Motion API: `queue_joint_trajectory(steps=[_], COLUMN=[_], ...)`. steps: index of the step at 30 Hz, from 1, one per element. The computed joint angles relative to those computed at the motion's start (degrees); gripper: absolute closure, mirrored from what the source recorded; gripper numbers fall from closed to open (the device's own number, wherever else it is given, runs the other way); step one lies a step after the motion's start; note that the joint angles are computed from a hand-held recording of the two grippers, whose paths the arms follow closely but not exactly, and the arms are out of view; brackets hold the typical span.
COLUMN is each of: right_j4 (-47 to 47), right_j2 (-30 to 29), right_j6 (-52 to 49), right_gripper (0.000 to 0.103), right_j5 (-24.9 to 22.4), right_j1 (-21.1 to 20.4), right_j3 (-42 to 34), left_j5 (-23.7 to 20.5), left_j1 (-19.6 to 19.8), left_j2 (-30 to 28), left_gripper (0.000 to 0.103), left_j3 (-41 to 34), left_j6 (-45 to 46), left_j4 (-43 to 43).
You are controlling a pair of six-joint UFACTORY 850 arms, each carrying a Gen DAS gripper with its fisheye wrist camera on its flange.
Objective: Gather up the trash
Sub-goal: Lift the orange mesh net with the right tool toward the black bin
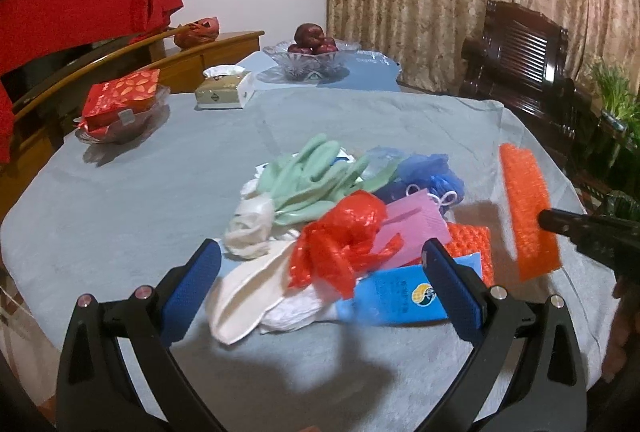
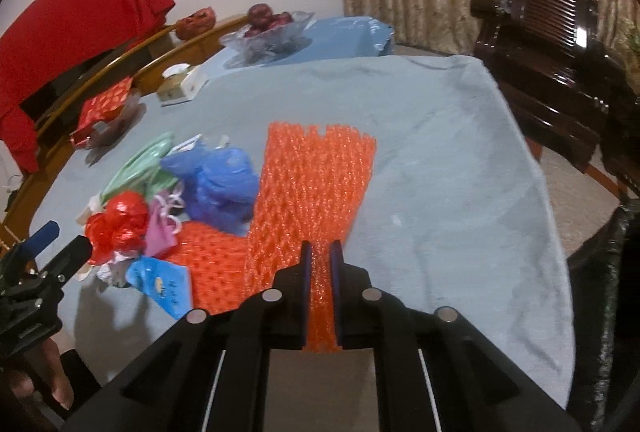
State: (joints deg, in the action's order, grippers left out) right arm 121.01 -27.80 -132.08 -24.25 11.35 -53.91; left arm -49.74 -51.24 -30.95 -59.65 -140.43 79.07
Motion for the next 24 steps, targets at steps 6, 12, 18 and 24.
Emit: queue_joint_trajectory(steps=[6,12,18,24], right_j4=[13.5,15.6,15.3,15.4], right_j2=[2.5,4.2,5.8,9.2], right_j6=[-12.8,-14.8,-14.4,-14.8], right_gripper=[0.094,0.094,0.094,0.094], right_j5=[1.6,1.6,1.4,0.9], right_j1=[-0.5,-0.7,-0.8,-1.4], right_j3=[2.7,4.4,5.8,8.0], left_j5=[4.0,5.5,6.1,3.2], left_j1=[1.6,2.1,2.2,0.8], left_j2=[-1.2,-1.5,-0.6,2.0], left_gripper=[0.035,0.061,0.097,0.098], left_j3=[-0.7,-0.9,-0.5,0.3], left_j6=[-0.2,0.0,0.2,-0.1], left_j4=[1.3,1.7,1.7,1.9])
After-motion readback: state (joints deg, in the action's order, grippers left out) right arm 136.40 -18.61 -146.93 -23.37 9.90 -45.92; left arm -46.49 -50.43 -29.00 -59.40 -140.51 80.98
